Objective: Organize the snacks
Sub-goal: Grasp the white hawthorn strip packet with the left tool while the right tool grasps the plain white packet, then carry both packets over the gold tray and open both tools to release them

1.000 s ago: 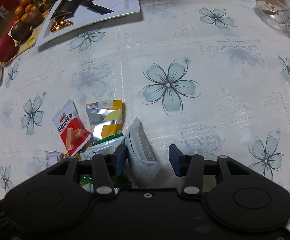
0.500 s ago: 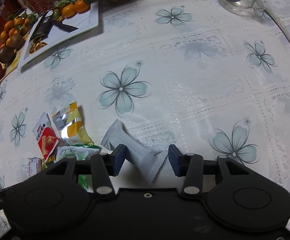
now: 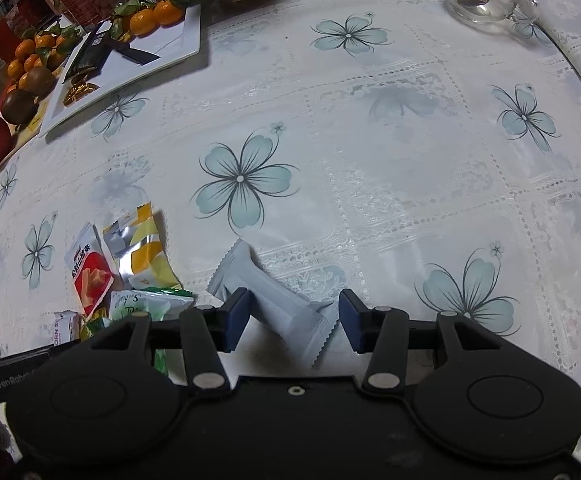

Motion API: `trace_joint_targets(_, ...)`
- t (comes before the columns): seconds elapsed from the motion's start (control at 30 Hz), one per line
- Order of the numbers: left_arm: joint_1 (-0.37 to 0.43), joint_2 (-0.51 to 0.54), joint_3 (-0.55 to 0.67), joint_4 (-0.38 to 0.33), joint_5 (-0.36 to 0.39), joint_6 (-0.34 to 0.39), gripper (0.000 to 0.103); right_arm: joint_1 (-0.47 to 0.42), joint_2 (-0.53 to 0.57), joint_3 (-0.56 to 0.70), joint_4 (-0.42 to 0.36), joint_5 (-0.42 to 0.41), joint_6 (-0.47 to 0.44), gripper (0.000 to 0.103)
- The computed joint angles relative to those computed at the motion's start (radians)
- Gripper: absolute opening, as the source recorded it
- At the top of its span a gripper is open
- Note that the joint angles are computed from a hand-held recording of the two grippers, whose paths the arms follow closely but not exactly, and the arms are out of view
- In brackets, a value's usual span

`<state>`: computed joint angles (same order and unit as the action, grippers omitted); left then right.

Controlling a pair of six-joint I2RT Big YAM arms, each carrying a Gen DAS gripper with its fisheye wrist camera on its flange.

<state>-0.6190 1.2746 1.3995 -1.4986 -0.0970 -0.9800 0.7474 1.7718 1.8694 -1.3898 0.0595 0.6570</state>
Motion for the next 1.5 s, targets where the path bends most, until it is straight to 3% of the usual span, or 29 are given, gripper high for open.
trace_joint_targets(0.1, -0.014, 0.018, 0.014, -0.012, -0.016, 0.008, 0.051, 0.002, -0.012, -0.021, 0.021, 0.005, -0.004, 0.055)
trace_joint_targets(0.2, -0.018, 0.022, 0.014, 0.004, -0.008, 0.024, 0.061, 0.002, -0.016, -0.041, 0.029, -0.009, -0.006, 0.058)
trace_joint_targets(0.4, -0.015, 0.028, 0.019, 0.001, -0.003, 0.034, 0.061, 0.048, -0.007, -0.047, 0.031, 0.086, -0.069, 0.063)
trace_joint_targets(0.63, -0.021, 0.031, 0.021, -0.003, -0.013, 0.034, 0.061, 0.051, 0.013, -0.015, 0.002, 0.095, -0.082, 0.064)
trace_joint_targets(0.73, -0.048, 0.044, 0.033, -0.019, -0.052, 0.021, 0.061, 0.052, 0.007, -0.021, 0.008, 0.118, -0.107, 0.040)
trace_joint_targets(0.8, -0.069, 0.057, 0.041, -0.034, -0.085, 0.016, 0.062, 0.045, -0.006, -0.033, 0.011, 0.102, -0.129, 0.038)
trace_joint_targets(0.87, -0.066, 0.044, 0.030, -0.023, -0.085, 0.013, 0.060, 0.023, -0.036, -0.058, 0.020, 0.018, -0.105, 0.029)
trace_joint_targets(1.0, -0.065, 0.030, 0.024, -0.033, -0.102, -0.012, 0.049, -0.006, -0.119, -0.119, 0.041, -0.085, -0.044, 0.029)
trace_joint_targets(1.1, -0.047, 0.016, 0.014, -0.039, -0.101, -0.059, 0.027, -0.017, -0.183, -0.151, 0.049, -0.120, -0.017, 0.027)
trace_joint_targets(1.13, -0.037, 0.004, 0.004, -0.029, -0.087, -0.071, 0.027, -0.017, -0.203, -0.159, 0.049, -0.125, -0.006, 0.026)
trace_joint_targets(1.17, -0.028, -0.005, -0.001, -0.029, -0.071, -0.092, 0.027, -0.016, -0.226, -0.166, 0.047, -0.124, 0.002, 0.009)
trace_joint_targets(1.2, -0.024, -0.008, 0.000, -0.045, -0.059, -0.120, 0.027, -0.015, -0.245, -0.174, 0.048, -0.126, 0.004, 0.005)
trace_joint_targets(1.37, -0.073, -0.027, 0.030, -0.118, -0.087, -0.190, 0.027, 0.005, -0.313, -0.193, 0.025, -0.107, 0.025, 0.006)
trace_joint_targets(1.5, -0.108, -0.031, 0.075, -0.167, -0.129, -0.204, 0.027, 0.017, -0.324, -0.202, 0.012, -0.048, 0.037, 0.020)
